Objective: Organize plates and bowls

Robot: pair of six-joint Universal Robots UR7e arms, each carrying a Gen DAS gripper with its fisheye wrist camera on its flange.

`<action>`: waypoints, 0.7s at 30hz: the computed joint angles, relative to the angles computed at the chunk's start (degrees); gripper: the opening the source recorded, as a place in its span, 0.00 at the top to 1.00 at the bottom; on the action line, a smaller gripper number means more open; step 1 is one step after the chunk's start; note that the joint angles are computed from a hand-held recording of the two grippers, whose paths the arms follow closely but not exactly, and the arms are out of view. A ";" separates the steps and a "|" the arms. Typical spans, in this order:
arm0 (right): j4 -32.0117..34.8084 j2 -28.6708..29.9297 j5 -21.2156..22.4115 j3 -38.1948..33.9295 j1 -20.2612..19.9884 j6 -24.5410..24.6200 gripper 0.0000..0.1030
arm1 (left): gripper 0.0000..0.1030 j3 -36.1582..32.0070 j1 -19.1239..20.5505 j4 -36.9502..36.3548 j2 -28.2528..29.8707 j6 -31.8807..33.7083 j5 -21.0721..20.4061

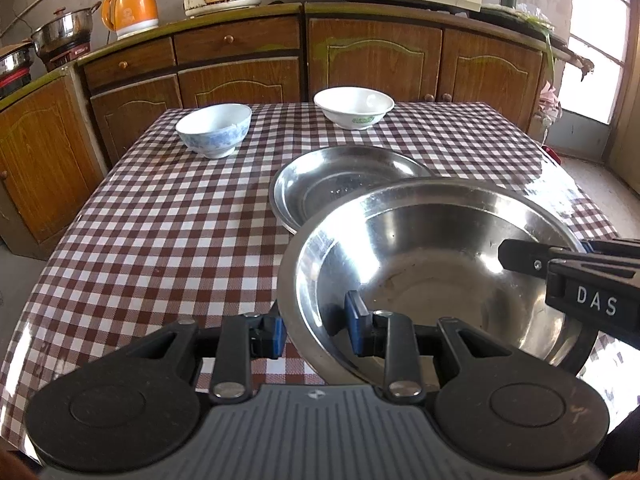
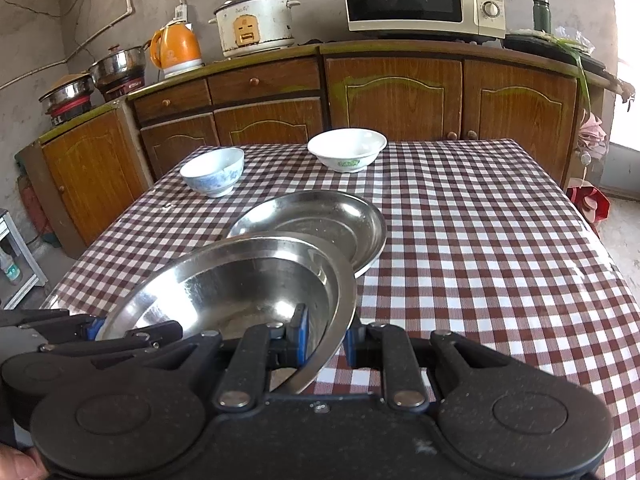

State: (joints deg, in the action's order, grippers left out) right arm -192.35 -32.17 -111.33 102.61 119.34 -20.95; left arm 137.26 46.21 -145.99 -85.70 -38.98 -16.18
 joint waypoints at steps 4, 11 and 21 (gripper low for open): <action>-0.52 -0.33 -0.46 0.73 -0.26 0.13 0.77 | 0.71 0.34 -0.09 -2.01 1.05 0.91 -0.41; -1.95 -1.01 -1.74 2.09 -1.23 0.10 0.77 | 0.70 0.34 0.29 -9.50 4.62 6.01 -1.47; -3.60 -1.77 -3.79 3.50 -3.26 0.68 0.77 | 0.70 -0.90 1.87 -21.21 10.82 15.09 -4.36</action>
State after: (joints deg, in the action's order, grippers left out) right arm -195.94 -33.95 -115.12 106.11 116.08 -20.27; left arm 136.36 48.08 -167.20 -74.88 -23.88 -20.55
